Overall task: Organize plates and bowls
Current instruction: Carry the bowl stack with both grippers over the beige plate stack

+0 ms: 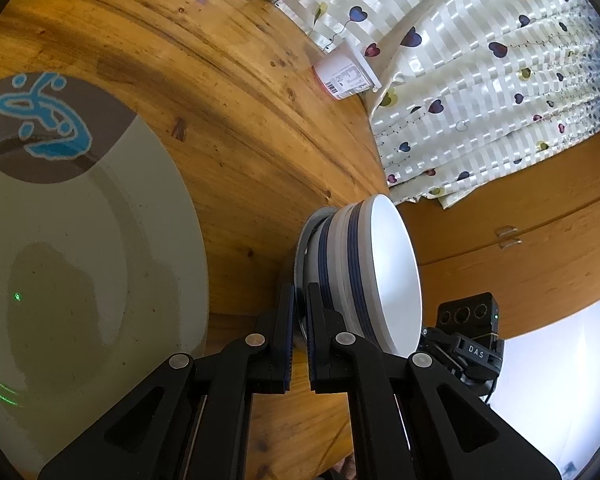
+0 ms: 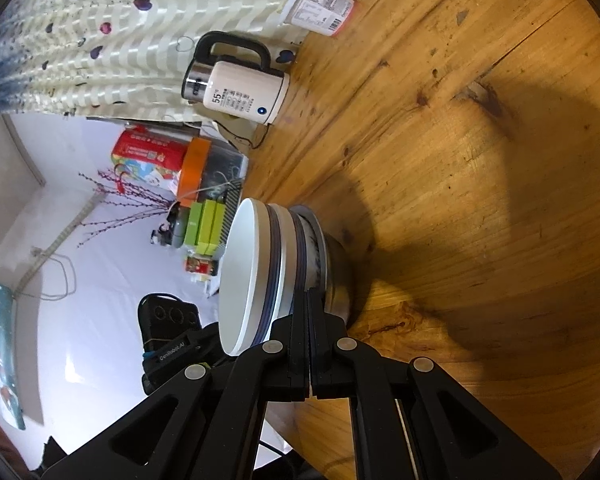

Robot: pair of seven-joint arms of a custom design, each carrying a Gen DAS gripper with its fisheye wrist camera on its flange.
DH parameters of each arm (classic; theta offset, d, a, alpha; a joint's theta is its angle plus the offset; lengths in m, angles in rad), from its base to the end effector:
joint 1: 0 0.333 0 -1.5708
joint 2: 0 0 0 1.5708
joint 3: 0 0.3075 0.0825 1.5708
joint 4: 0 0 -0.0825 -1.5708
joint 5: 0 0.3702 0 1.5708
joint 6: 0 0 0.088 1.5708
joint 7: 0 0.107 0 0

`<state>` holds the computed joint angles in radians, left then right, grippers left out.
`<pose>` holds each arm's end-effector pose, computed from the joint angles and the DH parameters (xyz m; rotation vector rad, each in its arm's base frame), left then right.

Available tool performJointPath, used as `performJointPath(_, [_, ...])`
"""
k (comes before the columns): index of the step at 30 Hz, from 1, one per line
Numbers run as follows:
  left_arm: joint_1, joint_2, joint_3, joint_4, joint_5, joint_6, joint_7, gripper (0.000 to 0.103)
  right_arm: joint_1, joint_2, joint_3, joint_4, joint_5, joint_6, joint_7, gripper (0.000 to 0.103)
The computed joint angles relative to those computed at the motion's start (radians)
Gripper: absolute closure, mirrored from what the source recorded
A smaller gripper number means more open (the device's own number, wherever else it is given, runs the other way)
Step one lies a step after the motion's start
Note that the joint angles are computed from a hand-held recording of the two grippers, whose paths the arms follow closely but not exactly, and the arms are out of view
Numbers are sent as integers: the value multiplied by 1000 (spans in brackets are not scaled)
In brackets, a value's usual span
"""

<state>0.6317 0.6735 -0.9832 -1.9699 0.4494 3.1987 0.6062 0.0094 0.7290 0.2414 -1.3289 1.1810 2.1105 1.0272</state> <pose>0.6218 -0.1737 0.3702 2.2844 -1.3388 1.3445 0.7178 0.1808 0.3478 -1.5055 1.4009 0.7657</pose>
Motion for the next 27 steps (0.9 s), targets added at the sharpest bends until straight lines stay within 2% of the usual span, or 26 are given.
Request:
performJointPath(7, [-8,-10,8,-1,10,9,2,100,15,-21,-12,-14,-34,12,-14,100])
performJointPath(14, [-19,-18,19,4,3,-7,13,99,56,-60,-35,-34,-109,76,-56,100])
performJointPath(22, [-19,-15,17,4,-11,-7,27,99,70,-94,-38,-76,-131,120,-127,100])
performJointPath(25, [-18,-14,16,4,-12,-6,30,99,28,-59,-13,-57,-54,60,-105,99])
performJointPath(27, [-18,-14,16,4,-14,-5,30,99,-5,-28,3,-45,14,19,-66,94])
